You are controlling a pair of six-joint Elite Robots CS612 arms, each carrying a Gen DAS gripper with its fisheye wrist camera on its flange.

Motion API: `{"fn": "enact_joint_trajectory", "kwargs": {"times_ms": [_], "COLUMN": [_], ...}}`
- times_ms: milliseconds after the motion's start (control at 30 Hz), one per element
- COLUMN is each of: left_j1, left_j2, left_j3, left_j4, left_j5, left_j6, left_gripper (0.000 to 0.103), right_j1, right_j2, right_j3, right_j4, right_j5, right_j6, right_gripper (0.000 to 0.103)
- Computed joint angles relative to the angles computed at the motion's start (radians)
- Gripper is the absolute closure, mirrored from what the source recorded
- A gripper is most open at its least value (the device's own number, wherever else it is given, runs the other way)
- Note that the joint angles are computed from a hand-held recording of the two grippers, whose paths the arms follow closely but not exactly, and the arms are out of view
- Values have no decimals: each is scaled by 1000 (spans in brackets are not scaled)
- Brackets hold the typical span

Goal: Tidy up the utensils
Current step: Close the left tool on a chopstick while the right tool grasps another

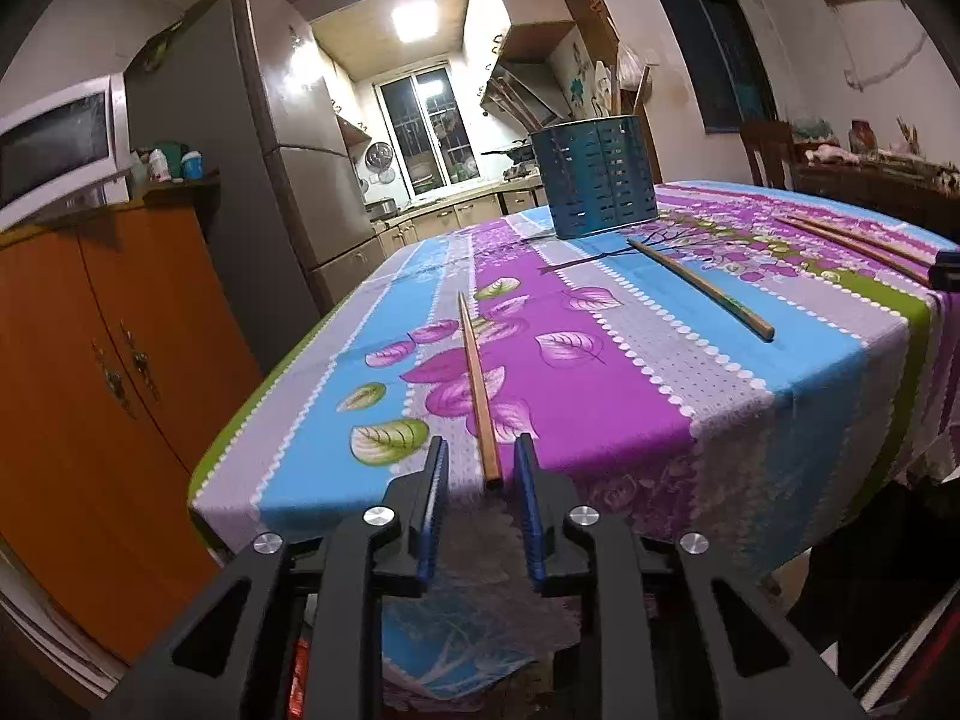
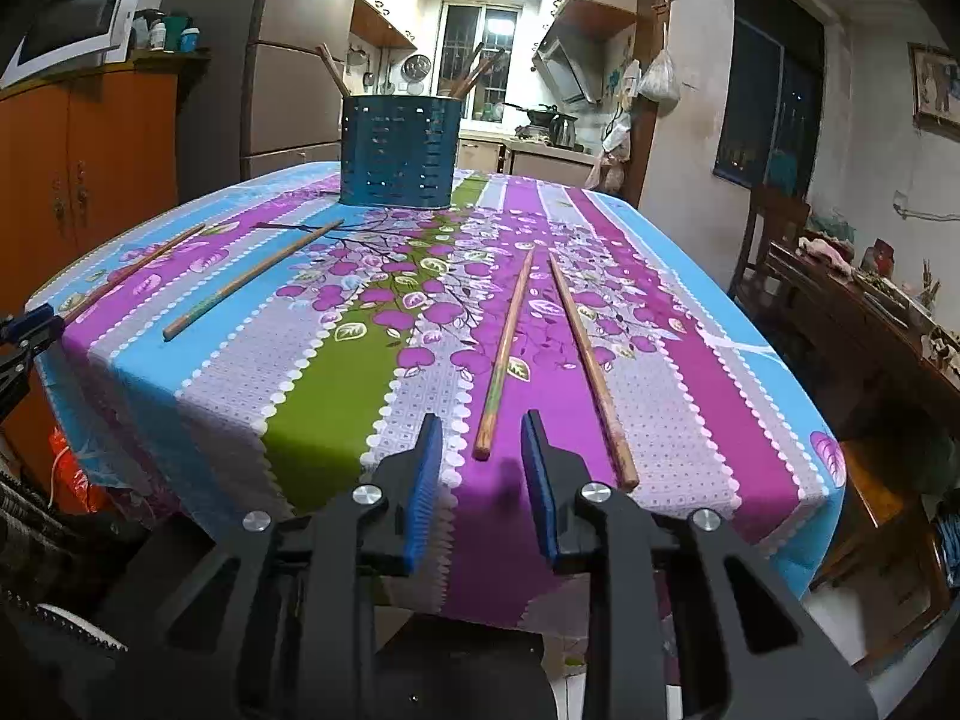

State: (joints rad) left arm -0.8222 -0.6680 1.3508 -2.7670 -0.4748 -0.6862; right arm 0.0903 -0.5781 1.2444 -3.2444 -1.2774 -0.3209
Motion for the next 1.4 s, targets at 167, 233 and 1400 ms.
{"fn": "enact_joint_trajectory", "kwargs": {"times_ms": [167,233,1400], "left_j1": [2,2,11], "left_j2": [6,9,19], "left_j3": [3,4,-4], "left_j4": [-64,-91,-150], "left_j5": [-9,-13,-34], "left_j6": [21,33,48], "left_gripper": [87,90,95], "right_j1": [1,3,-7], "right_j2": [7,9,17], "right_j3": [-5,-6,-15], "right_j4": [-5,-11,-10], "right_j5": [-8,-10,49], "right_j6": [11,15,102], "right_gripper": [80,80,98]}}
